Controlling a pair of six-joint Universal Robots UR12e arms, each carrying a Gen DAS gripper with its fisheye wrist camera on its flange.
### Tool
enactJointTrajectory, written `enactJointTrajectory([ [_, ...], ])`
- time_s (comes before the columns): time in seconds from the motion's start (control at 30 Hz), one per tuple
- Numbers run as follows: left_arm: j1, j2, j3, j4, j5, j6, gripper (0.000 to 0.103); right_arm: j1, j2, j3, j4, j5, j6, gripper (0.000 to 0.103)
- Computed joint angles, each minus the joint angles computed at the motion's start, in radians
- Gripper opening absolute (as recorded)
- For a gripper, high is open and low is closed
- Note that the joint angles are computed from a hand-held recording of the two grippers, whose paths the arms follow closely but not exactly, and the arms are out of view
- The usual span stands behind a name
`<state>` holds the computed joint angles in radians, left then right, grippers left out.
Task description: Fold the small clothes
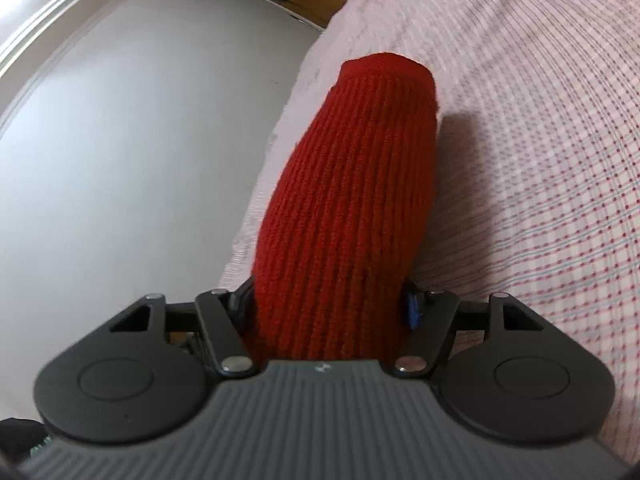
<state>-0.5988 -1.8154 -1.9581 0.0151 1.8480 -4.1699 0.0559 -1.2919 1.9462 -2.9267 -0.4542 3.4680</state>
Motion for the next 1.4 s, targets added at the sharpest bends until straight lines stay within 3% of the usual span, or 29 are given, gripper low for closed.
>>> enactJointTrajectory([
  [0.1, -0.026, 0.013, 0.002, -0.005, 0.020, -0.019, 0.073, -0.010, -0.037, 0.015, 0.048, 0.007, -0.023, 0.068],
  [0.3, -0.092, 0.012, 0.039, -0.053, 0.030, -0.032, 0.073, -0.072, -0.140, 0.061, 0.262, 0.007, -0.169, 0.068],
  [0.5, -0.153, -0.028, 0.111, -0.095, -0.005, 0.005, 0.073, -0.149, -0.240, 0.118, 0.417, -0.025, -0.299, 0.068],
  [0.67, -0.193, -0.059, 0.170, -0.181, 0.009, 0.066, 0.073, -0.196, -0.282, 0.160, 0.464, -0.087, -0.362, 0.069],
  [0.8, -0.218, -0.078, 0.217, -0.296, 0.067, 0.095, 0.074, -0.197, -0.266, 0.192, 0.393, -0.161, -0.357, 0.069],
  [0.97, -0.225, -0.094, 0.242, -0.351, 0.112, 0.137, 0.075, -0.216, -0.255, 0.231, 0.329, -0.135, -0.329, 0.072],
  [1.13, -0.241, -0.093, 0.269, -0.395, 0.167, 0.150, 0.075, -0.220, -0.316, 0.254, 0.286, -0.200, -0.364, 0.075],
  [1.17, -0.247, -0.092, 0.275, -0.403, 0.190, 0.160, 0.075, -0.215, -0.330, 0.261, 0.243, -0.230, -0.376, 0.075],
  [1.3, -0.274, -0.094, 0.316, -0.439, 0.301, 0.211, 0.074, -0.178, -0.349, 0.302, -0.077, -0.363, -0.431, 0.070],
  [1.4, -0.280, -0.109, 0.346, -0.429, 0.336, 0.253, 0.074, -0.151, -0.330, 0.292, -0.144, -0.412, -0.428, 0.059],
])
